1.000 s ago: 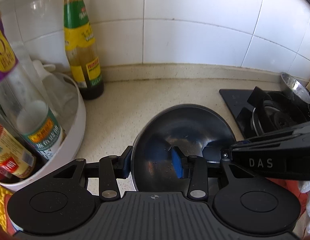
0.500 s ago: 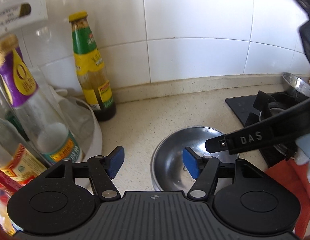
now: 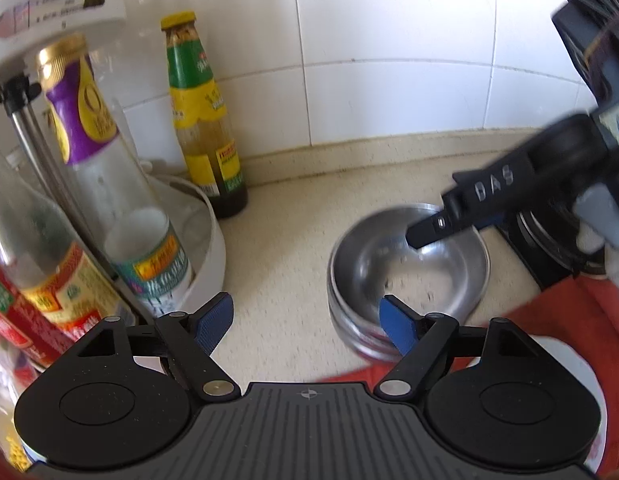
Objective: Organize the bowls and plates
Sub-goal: 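Hold the steel bowl with the right tool and move it beside the turntable, then lower the held steel bowl into the other steel bowls with the right tool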
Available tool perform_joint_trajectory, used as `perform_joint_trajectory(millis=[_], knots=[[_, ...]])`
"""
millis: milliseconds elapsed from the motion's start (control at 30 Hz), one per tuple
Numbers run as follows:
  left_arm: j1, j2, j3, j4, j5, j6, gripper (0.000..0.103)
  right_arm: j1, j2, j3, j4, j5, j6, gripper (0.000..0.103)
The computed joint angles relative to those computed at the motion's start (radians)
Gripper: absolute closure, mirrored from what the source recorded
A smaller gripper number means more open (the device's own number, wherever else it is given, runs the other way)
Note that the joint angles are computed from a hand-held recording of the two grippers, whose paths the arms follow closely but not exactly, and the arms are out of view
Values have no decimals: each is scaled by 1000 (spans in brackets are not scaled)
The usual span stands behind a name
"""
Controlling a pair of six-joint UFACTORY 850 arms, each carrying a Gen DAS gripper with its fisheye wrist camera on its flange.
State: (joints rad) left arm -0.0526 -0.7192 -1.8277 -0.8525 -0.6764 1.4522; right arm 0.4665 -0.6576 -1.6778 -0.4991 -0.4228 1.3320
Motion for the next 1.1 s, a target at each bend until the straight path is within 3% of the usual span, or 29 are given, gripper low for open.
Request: perform_joint_trajectory(millis=[100,600,700,1100], knots=[[5,-2,11,3,-7,13,18,2,0,3,-8,5,1,49],[18,-33,24,2,-52,74,16,-15,25,58,31,84,-6,47],[13,-46,18,-3,-57,95,16,-18,25,65,52,89,-25,42],[0,-147,-86,17,-183,141,10,-43,-1,63,202,135,-151,40]])
